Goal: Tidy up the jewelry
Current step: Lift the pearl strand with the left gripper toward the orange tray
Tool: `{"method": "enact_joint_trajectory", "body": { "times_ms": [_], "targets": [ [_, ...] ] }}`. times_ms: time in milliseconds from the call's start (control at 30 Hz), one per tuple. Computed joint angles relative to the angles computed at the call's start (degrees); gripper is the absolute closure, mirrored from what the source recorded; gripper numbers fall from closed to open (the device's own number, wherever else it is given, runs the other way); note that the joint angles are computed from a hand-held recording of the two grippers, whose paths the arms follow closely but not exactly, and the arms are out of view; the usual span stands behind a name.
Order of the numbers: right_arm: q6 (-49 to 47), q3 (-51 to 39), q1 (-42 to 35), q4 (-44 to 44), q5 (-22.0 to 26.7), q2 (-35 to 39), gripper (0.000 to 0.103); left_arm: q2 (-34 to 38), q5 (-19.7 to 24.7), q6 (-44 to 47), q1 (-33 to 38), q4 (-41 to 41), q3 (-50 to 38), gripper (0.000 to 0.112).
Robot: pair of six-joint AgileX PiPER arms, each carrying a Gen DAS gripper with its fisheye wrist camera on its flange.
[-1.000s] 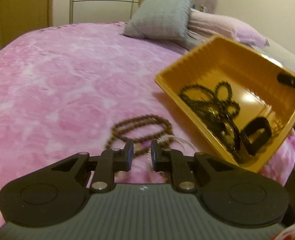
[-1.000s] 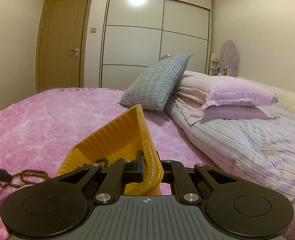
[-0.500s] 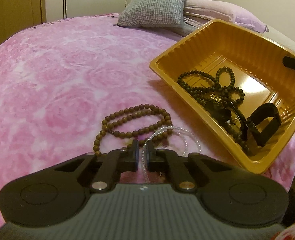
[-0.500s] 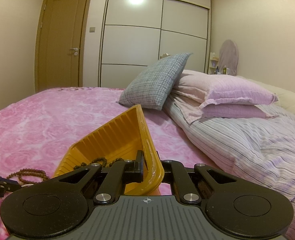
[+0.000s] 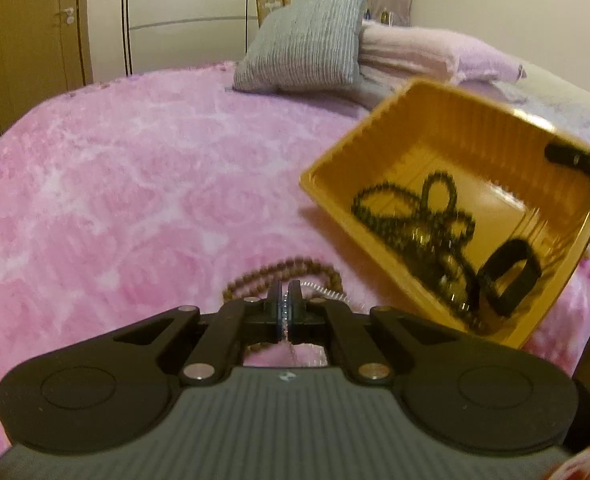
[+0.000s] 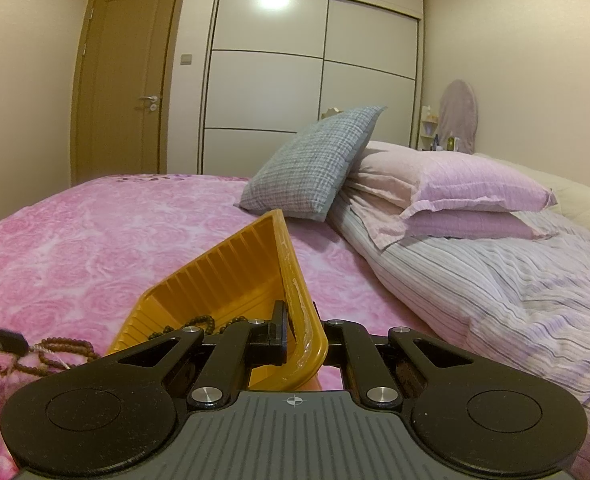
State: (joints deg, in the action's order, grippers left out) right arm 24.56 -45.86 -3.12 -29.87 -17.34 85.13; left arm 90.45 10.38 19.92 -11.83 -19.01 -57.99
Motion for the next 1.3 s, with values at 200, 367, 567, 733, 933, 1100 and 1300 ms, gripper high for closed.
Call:
{"method": "enact_joint_trajectory", "body": {
  "times_ms": [200, 367, 567, 733, 933, 1100, 1300],
  "targets": [
    [-0.02, 0.00, 0.02, 0.05, 0.01, 0.00, 0.096, -1.98, 2.14, 8.02, 1.53, -7.91, -3.58, 0.111],
    [0.82, -0.29, 0.08, -0.82, 0.17, -0.09, 0.096, -3.09, 3.53, 12.83, 2.29, -12.89, -6.71, 0.111],
    [0.93, -0.23, 0.13, -0.96, 0.22, -0.29, 0.096, -4.00, 5.08, 17.10, 2.93, -17.92, -10.27, 0.111],
    [1.54, -0.30, 0.30, -1.43, 0.47, -0.61, 0.096, -4.26, 5.78, 17.77, 2.33, -18.44, -12.99, 0.111],
    [1.60, -0.44, 0.52, -1.41, 0.68, -0.71, 0.096, -4.11, 6.59, 19.40, 1.41, -19.33, -16.48, 0.111],
    [1.86, -0.31, 0.48, -1.55, 0.57, -0.83, 0.096, -3.92, 7.48, 19.94, 0.48, -19.79, -19.02, 0.111],
    [2.21, -0.24, 0.50, -1.66, 0.42, -0.88, 0.096, -2.38, 8.89, 21.38, -1.46, -21.67, -22.43, 0.111]
  ]
}}
